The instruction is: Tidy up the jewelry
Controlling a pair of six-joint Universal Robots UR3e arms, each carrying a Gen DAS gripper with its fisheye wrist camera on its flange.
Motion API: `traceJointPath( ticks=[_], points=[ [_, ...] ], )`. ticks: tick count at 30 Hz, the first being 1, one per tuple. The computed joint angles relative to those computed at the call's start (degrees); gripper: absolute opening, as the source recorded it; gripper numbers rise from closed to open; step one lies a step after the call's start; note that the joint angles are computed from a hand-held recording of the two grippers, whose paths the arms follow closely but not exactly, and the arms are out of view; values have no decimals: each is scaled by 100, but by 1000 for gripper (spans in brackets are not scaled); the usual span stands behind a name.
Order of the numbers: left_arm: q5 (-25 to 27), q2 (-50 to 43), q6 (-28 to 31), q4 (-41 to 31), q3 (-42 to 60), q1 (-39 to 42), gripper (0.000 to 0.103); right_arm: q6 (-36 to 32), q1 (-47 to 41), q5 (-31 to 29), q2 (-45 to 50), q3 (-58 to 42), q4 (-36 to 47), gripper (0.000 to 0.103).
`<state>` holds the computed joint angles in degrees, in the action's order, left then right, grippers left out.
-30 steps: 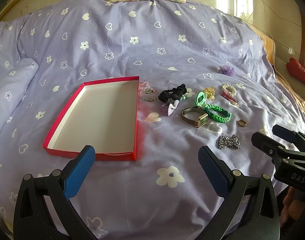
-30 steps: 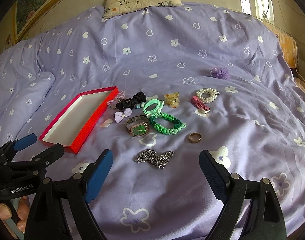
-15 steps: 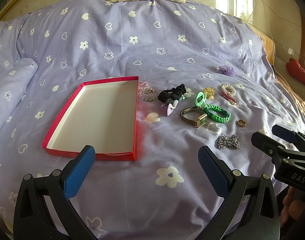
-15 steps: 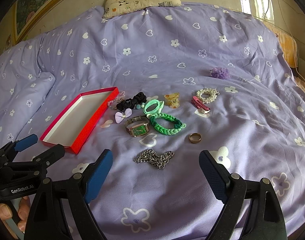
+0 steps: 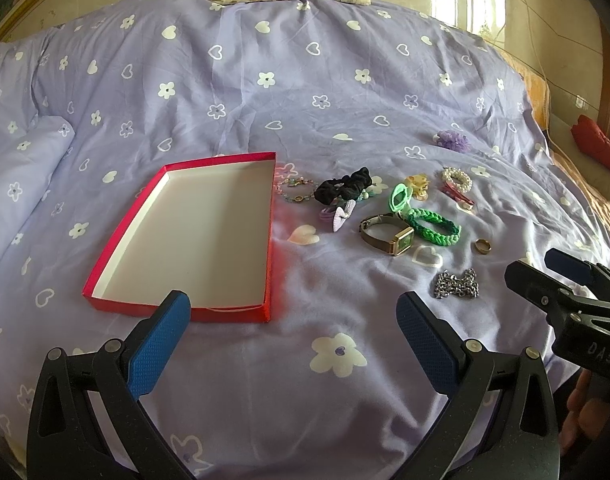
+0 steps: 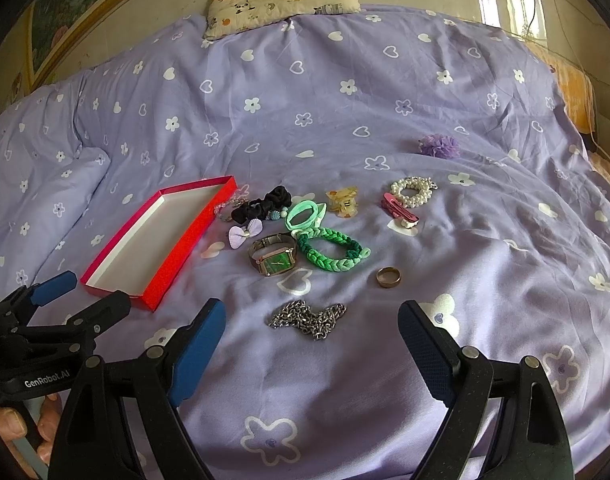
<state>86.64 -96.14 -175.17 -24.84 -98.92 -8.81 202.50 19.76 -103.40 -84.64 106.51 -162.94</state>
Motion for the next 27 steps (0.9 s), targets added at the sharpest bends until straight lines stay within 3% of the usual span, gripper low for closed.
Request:
traceJointPath(
  ticks=[11, 18, 25, 27],
  points=[
    [12, -71, -31, -9, 64, -42, 103, -30, -86, 90, -56, 55, -7, 89],
    [-80, -133, -77, -121, 175, -58, 103, -29, -414, 481, -143, 65, 107, 89],
    [-579, -730, -103, -1019, 1255, 35, 96, -125, -997, 1133, -59, -243, 491, 89],
    [-750, -990, -71, -1385, 1709, 60, 88, -219, -1148, 1355, 64, -417, 633, 88]
  ],
)
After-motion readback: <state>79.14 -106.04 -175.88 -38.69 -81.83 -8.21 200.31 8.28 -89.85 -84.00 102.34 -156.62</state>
